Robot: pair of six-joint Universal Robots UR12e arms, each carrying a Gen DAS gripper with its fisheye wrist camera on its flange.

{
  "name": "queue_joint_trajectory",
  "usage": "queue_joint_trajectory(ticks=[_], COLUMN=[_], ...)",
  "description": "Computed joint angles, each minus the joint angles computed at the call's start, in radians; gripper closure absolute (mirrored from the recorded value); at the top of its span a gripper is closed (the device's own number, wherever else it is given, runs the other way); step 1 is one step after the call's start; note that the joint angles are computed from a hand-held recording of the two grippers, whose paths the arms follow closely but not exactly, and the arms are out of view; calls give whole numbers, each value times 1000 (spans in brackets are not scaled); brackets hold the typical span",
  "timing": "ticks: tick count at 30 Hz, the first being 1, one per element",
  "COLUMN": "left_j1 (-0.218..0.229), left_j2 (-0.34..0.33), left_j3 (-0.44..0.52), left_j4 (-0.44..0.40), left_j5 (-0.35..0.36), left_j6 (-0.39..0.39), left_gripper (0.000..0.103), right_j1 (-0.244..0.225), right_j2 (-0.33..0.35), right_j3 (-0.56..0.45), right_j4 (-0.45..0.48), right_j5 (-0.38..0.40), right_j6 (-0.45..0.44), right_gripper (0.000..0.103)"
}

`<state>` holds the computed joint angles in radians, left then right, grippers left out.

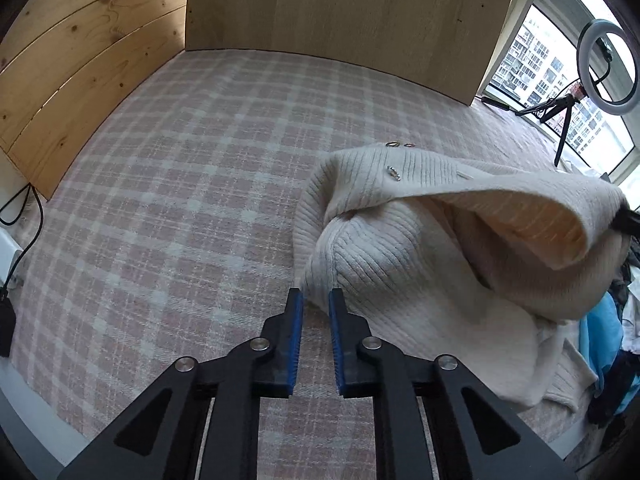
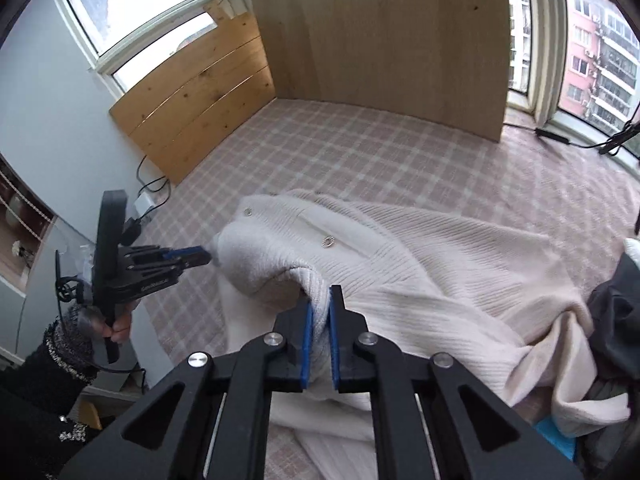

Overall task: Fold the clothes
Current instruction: 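Grasp the cardigan edge with the left tool while the right tool holds another edge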

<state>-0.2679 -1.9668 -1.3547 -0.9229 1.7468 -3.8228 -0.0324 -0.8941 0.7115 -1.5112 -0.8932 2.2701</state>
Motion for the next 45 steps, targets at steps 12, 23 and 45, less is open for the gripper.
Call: queue_joint_trajectory(ticks=[12, 23, 45], left_j1=[-12, -79, -80], left_j2=[-34, -228, -212], left_j3=[50, 339, 293], left_j4=[86, -24, 67], left_j5=[-58, -51, -42], left_j6=[103, 409, 576], left_gripper=[55, 44, 91], right_j1=[-73, -106, -136], right_j2=[179, 148, -5], right_j3=[-292, -219, 32], right_j4=[-329, -281, -408], right_j5=[-72, -19, 8], right_j6=[610, 567, 575], right_gripper=[97, 97, 97])
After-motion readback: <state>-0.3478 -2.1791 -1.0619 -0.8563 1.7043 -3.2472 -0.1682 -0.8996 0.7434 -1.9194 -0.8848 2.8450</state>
